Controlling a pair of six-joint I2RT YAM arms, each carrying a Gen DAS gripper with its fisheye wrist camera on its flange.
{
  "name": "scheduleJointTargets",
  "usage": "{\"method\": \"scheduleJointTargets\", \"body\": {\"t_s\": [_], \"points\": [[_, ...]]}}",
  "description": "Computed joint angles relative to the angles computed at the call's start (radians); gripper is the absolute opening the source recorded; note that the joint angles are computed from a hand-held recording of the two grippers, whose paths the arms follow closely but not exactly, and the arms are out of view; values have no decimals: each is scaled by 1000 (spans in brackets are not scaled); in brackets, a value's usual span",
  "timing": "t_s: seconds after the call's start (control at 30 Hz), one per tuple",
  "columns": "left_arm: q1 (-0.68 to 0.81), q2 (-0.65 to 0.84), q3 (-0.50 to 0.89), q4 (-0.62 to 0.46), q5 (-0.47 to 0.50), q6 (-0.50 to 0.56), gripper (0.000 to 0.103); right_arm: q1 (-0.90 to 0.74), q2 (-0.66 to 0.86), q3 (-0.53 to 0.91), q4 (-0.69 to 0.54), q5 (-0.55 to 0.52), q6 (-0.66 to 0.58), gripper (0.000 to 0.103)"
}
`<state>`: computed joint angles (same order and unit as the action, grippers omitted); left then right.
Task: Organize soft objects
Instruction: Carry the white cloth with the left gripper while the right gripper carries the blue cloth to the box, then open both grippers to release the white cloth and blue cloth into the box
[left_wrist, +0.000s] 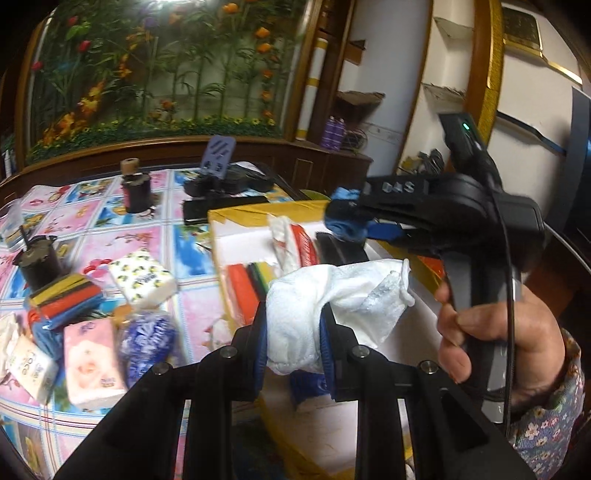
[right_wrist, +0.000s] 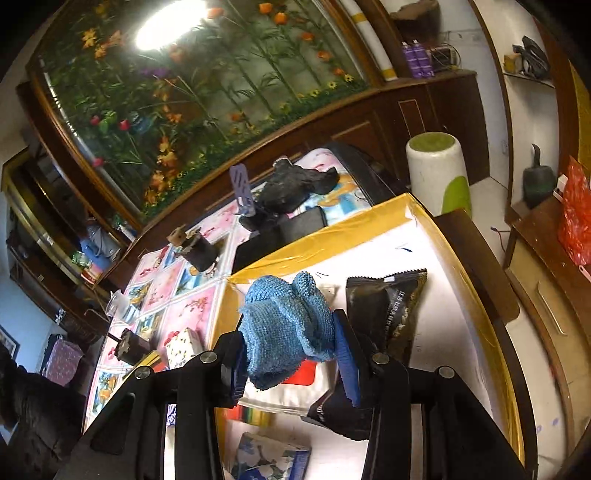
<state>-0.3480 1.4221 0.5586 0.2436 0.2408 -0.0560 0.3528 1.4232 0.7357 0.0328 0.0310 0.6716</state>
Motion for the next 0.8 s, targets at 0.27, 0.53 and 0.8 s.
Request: {"method": "scheduleJointTargets", "body": {"t_s": [0.27, 0.53, 0.8], "points": [[-83, 33, 16, -34, -37, 39, 24, -1, 51, 21, -14, 2, 15, 44], [-108, 46, 23, -53, -43, 59, 25, 6, 72, 38, -32, 15, 21, 48], [-97, 56, 31, -53, -28, 55, 42, 13, 49, 19, -13, 25, 33, 60]]}}
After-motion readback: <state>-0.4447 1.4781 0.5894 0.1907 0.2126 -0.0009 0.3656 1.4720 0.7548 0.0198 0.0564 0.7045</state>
